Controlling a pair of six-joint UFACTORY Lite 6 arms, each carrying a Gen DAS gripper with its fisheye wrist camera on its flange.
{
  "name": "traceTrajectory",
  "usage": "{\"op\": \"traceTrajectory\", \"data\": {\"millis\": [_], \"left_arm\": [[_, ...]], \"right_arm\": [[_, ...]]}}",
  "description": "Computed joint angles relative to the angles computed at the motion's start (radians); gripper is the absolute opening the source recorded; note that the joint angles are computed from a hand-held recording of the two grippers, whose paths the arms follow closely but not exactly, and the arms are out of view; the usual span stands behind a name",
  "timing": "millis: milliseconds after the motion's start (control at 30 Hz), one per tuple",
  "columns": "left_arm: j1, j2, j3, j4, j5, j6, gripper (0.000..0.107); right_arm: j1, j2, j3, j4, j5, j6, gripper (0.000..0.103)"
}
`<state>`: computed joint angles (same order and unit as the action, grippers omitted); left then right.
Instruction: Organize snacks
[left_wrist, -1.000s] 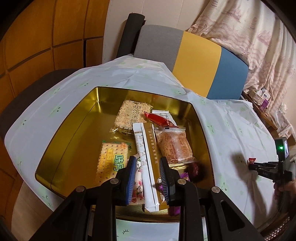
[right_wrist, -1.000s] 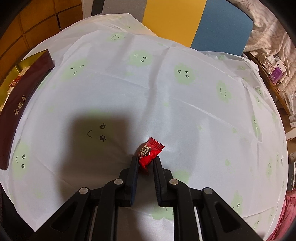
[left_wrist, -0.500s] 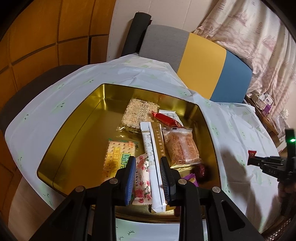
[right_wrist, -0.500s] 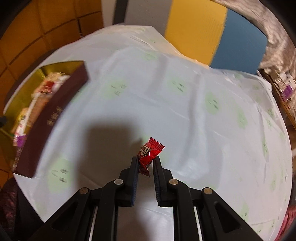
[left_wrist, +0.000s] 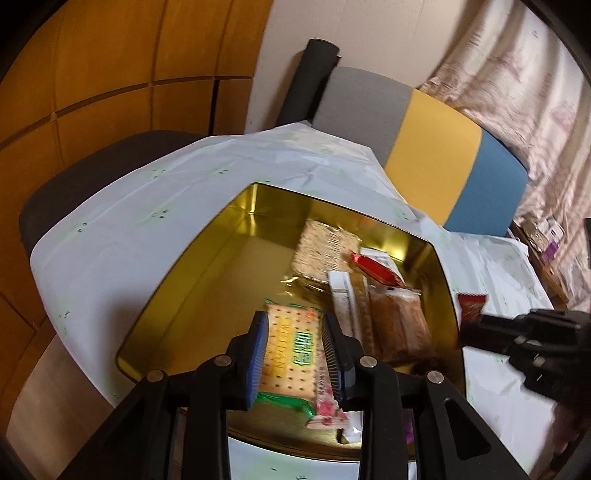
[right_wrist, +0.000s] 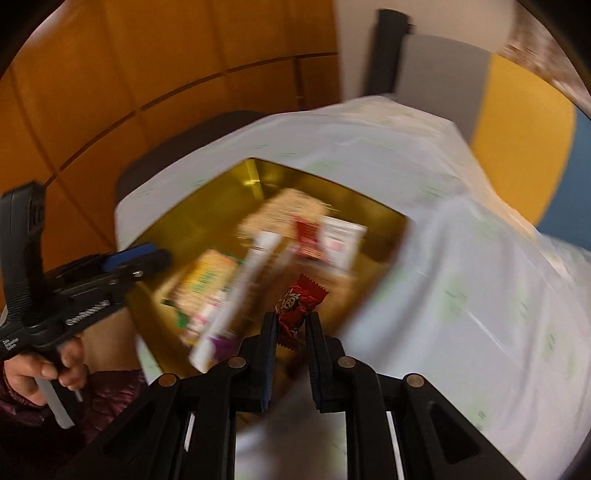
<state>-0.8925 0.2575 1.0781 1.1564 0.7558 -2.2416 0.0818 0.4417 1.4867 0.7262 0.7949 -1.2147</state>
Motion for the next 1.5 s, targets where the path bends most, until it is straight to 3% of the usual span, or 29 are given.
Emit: {"op": "traceTrajectory", "data": {"millis": [267, 333, 567, 700, 833, 1333, 1500], "left_arm": [[0.011, 0.009, -0.008, -0.001, -0.016, -0.004, 0.032], [0.012, 0.012, -0.007, -0.004, -0.016, -0.003, 0.033], [0.010, 0.028, 0.004, -0.010, -0.011, 0.008, 0.035], [0.003, 0.038, 0.025, -0.019, 0.015, 0.026, 0.043], [-0.005, 0.041, 0.037, -0.021, 0.033, 0.036, 0.047], [-0.058, 0.079, 0.117, -0.055, 0.130, 0.083, 0.062], [-0.100, 0.112, 0.175, -0.073, 0.207, 0.118, 0.065]], "right_arm": [[0.180, 0.131, 0.042, -0.118, -0.124, 0.146, 0.017], [0.189, 0.160, 0.056, -0.150, -0.138, 0.178, 0.024], [0.200, 0.166, 0.032, -0.163, -0.215, 0.178, 0.024], [0.217, 0.142, -0.012, -0.216, -0.291, 0.207, 0.024], [0.208, 0.145, 0.003, -0.219, -0.279, 0.229, 0.024], [0.118, -0.144, -0.297, 0.082, -0.379, 0.048, 0.030], [0.082, -0.257, -0.417, 0.189, -0.424, 0.004, 0.033]]}}
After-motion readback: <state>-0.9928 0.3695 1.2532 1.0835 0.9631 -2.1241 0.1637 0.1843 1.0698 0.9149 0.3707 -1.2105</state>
